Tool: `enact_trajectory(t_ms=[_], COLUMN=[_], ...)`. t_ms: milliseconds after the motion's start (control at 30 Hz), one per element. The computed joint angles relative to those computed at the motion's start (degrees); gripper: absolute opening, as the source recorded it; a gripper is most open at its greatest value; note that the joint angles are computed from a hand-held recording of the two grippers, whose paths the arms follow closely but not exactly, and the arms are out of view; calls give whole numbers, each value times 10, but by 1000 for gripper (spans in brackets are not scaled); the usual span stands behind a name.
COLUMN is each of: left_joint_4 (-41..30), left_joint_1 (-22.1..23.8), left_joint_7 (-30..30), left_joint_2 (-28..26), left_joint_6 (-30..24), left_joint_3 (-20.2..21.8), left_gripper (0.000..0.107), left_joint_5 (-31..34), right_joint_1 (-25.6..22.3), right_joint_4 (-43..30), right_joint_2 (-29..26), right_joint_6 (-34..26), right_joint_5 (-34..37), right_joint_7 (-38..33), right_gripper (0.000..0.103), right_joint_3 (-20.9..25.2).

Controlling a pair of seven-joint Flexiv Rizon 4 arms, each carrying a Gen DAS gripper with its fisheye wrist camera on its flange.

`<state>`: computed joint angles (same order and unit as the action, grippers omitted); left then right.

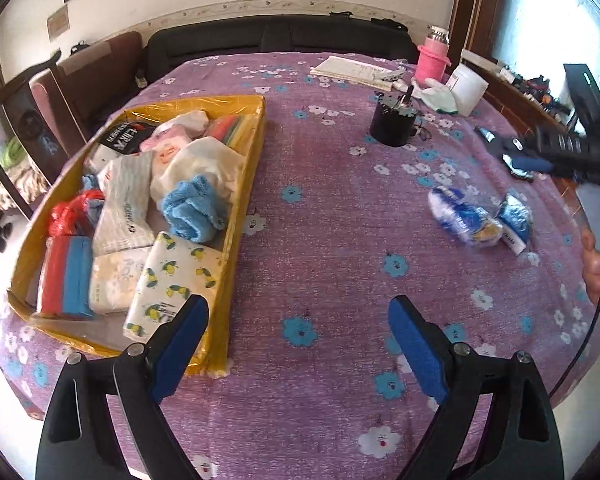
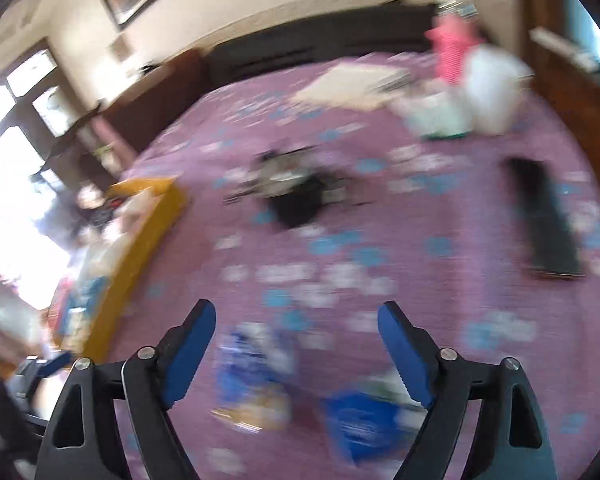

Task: Organize soft objects
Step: 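Grasp the clear-wrapped Vinda roll pack with the left tool while the right tool grasps the blue Vinda tissue pack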

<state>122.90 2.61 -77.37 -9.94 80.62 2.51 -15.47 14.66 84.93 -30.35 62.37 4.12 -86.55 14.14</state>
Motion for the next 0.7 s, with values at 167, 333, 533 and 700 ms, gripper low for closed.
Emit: enact_trajectory(t_ms=[167,333,533,700], left_joint_4=[34,36,32,2], left_joint_1=[32,11,-19,-22], left_joint_7=[135,203,156,115], left_joint_2=[7,5,6,0], left_joint_6=[41,69,59,14], left_joint_3=[-89,-108,-64,-46], left_gripper=[91,91,91,91], left_joint_5=[-182,-276,-223,-171], right_joint_1=[-26,-108,16,88], right_joint_4=[72,23,26,58], right_joint_2=[46,31,6,-6], right_joint_6=[-8,-94,-83,-59], right_joint_5=[-9,182,20,-158], right_joint_7=[57,-12,138,210], right_gripper=[87,88,92,88], right_joint_3=[-28,50,-47,-103])
